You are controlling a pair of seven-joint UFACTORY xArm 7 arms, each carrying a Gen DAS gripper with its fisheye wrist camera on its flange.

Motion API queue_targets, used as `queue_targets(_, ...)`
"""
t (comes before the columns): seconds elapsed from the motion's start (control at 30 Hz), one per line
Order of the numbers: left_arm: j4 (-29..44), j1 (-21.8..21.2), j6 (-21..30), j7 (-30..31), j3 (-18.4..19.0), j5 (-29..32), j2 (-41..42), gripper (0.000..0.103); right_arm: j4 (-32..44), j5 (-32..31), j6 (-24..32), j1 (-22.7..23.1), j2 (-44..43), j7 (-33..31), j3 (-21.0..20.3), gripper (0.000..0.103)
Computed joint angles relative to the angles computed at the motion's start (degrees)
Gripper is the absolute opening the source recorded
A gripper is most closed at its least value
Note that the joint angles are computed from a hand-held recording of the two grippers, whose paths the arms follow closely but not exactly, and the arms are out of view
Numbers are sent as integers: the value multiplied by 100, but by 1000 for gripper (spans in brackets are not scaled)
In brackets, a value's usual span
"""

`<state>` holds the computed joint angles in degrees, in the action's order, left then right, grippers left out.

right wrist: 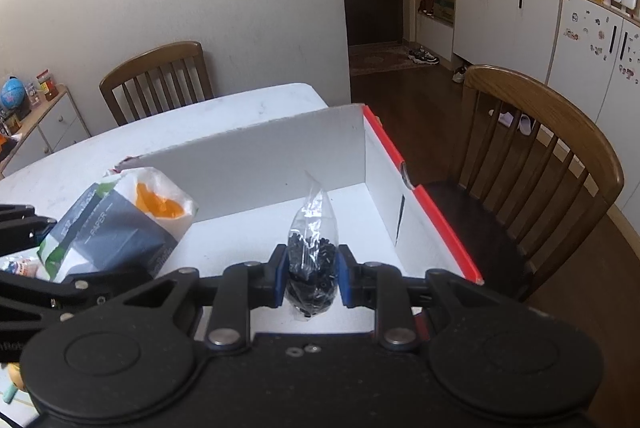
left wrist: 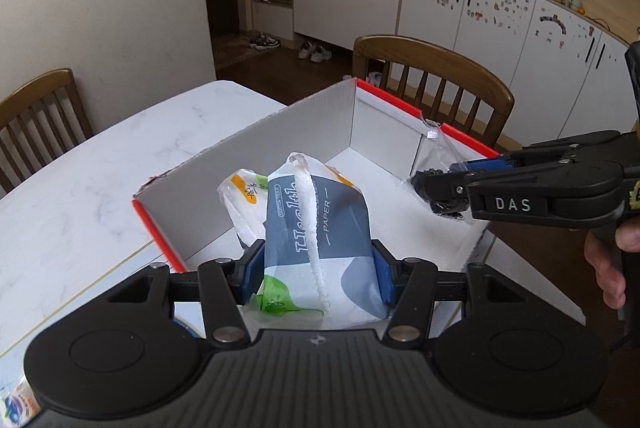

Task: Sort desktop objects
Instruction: 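Carry the tissue pack with the left tool while the right tool carries the black-item bag into the red box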

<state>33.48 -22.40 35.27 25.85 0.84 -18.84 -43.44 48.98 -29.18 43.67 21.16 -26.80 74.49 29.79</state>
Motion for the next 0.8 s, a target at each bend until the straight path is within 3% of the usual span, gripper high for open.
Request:
queue_targets(0.27,132,-85,-164,237,-19,27,527,54,-174,66,-173,2,89,-202,-178,24)
queue_targets(0.8,469,53,138,535,-93,-134,1238,54,-241,166,-387,37,306,-510,-368,24)
